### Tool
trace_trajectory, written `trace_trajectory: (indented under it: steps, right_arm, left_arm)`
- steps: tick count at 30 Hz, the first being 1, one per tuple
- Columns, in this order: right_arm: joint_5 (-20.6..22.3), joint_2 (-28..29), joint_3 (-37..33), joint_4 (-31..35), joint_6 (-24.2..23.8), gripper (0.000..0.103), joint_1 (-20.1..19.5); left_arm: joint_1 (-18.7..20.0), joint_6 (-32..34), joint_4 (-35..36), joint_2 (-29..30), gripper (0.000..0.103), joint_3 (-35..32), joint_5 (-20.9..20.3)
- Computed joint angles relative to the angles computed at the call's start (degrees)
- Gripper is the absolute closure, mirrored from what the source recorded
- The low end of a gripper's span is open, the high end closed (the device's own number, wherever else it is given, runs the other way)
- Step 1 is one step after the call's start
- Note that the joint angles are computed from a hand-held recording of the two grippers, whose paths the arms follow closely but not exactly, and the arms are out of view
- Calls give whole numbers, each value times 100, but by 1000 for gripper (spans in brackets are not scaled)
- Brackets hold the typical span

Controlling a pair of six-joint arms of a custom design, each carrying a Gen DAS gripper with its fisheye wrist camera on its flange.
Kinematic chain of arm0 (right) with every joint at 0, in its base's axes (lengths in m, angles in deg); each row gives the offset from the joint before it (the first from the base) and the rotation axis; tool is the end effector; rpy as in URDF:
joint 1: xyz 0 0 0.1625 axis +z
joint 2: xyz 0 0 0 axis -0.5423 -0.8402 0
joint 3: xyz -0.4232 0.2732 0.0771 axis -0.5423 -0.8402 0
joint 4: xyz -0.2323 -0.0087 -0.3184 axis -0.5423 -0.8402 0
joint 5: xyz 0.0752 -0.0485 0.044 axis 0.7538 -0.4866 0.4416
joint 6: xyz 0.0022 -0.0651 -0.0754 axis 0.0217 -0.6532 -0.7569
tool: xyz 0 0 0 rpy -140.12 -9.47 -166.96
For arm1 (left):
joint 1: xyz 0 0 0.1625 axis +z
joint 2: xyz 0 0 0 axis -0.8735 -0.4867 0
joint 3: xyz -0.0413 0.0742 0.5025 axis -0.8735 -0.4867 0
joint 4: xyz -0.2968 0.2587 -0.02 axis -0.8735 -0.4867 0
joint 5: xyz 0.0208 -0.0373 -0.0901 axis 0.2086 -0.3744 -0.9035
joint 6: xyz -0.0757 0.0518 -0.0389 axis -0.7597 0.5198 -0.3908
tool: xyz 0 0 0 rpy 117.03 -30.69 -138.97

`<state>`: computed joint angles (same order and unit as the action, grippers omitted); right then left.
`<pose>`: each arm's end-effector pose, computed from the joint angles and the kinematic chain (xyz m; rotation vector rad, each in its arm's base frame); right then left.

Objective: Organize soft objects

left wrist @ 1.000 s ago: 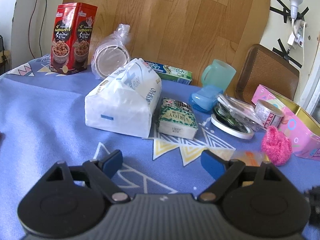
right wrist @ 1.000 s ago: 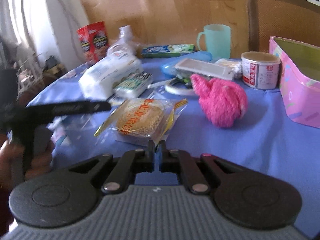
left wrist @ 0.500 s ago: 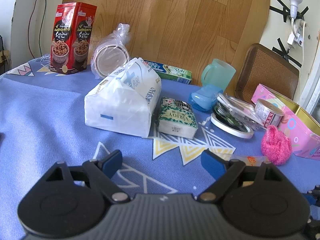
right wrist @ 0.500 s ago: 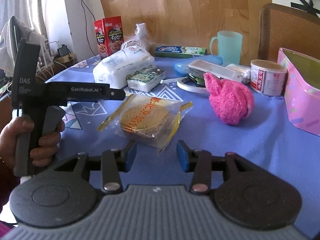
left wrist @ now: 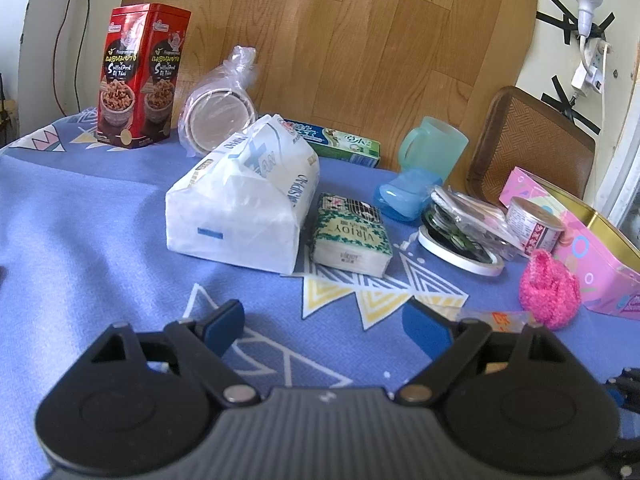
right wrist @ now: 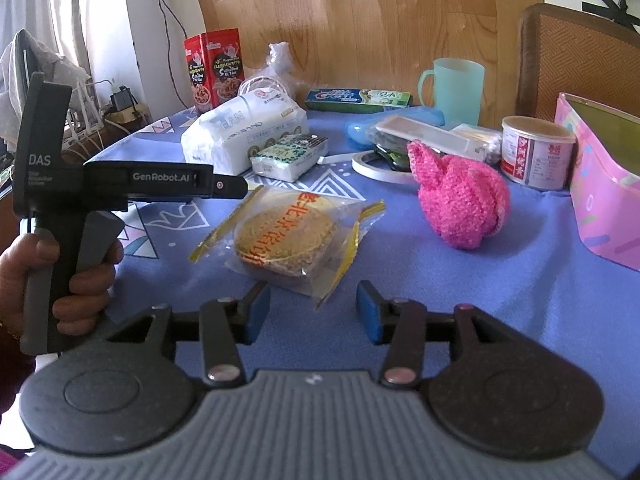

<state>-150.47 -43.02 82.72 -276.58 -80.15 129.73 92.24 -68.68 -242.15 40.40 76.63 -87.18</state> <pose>0.1746 -0.3772 0.1612 1.2680 -2.5257 0.7023 -0.1458 -0.3536 0.1503 0.1145 2.1997 -1.3015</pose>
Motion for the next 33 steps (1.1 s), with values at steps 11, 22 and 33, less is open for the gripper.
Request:
trace_trajectory:
  steps: [11,22,33]
  right_arm:
    - [-81,22,-40,80,-39,49,32]
    - [-57,58,-48,35,-54,46,19]
    - [-54,52,-50,40,-83,45,15]
  left_arm:
    - [-16,-77,100,-34,13,-2,-10]
    - [1,135,-151,10,13,15,-84]
    - [34,388,-572,60,13,91,-190]
